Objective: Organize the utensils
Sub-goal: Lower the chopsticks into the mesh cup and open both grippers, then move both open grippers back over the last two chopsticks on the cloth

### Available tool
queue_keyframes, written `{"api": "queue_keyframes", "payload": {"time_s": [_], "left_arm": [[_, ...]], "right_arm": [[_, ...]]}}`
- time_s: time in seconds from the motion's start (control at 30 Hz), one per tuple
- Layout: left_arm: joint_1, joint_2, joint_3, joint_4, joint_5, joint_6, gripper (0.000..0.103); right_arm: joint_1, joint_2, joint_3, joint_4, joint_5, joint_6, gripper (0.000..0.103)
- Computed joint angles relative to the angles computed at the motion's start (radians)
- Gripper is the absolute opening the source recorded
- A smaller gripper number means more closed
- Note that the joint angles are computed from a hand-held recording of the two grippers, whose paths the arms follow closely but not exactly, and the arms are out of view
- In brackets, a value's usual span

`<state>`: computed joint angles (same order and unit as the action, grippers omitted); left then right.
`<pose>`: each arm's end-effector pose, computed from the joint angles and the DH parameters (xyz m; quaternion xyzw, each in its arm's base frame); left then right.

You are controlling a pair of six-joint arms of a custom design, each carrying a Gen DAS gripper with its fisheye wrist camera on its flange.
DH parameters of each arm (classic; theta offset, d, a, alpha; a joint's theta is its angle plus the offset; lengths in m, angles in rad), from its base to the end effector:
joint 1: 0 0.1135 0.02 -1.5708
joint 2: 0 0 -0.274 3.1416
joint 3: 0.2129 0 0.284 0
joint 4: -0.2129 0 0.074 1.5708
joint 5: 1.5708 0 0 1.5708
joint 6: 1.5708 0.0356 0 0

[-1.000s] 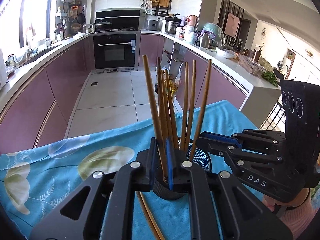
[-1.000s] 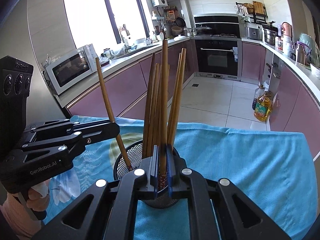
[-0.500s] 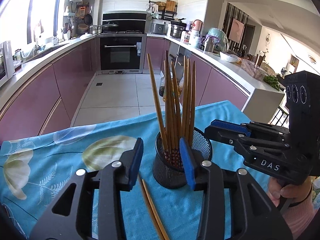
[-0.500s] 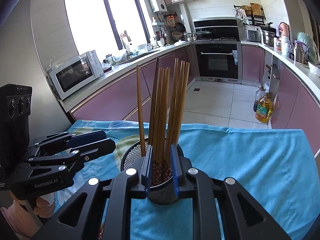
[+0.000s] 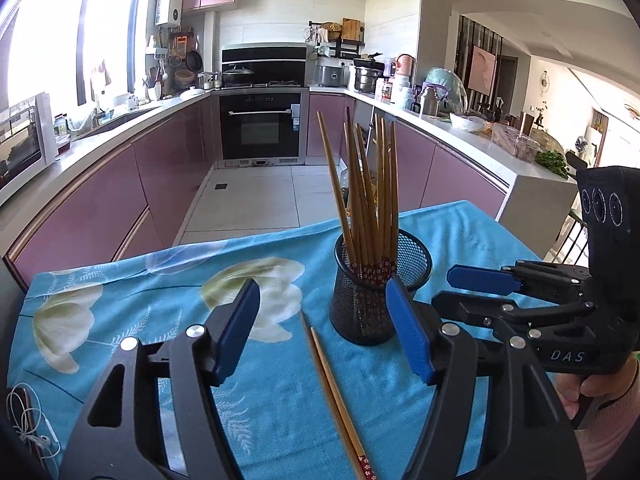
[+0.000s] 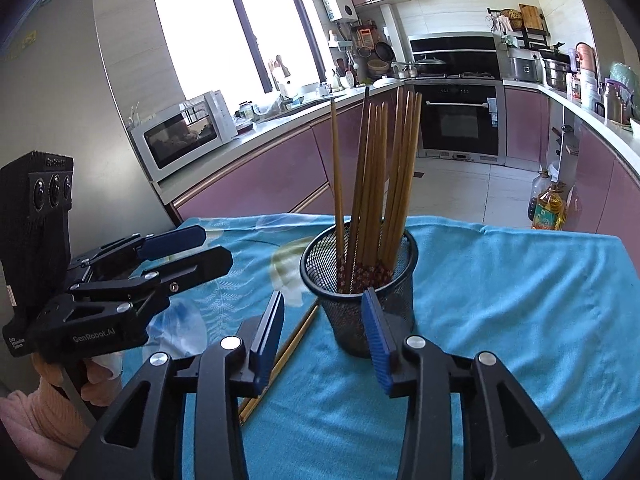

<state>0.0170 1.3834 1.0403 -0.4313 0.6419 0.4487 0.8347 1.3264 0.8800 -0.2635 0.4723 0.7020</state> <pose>0.3241 -0.0158 0.2741 0.3068 0.8282 -0.1980 0.4251 0.2202 0.2190 0.2448 0.0388 0.8881 0.1291 0.4395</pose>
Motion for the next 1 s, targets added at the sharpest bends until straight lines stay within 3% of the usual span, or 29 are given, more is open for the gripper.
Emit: {"api": "queue_keyframes", "payload": {"time_s": [0.5,1.0], "left_arm": [[0.103,0.100,-0.064,-0.073,-0.039,0.157,0.063],[0.137,0.171,-0.075,-0.060,-0.081,0.173,0.061]], "right_arm": [[0.056,0.146,-0.019,0.059,-0.086,0.110,0.040],[0.124,0.351,0.134,0.008,-0.095,0.091,0.040]]}}
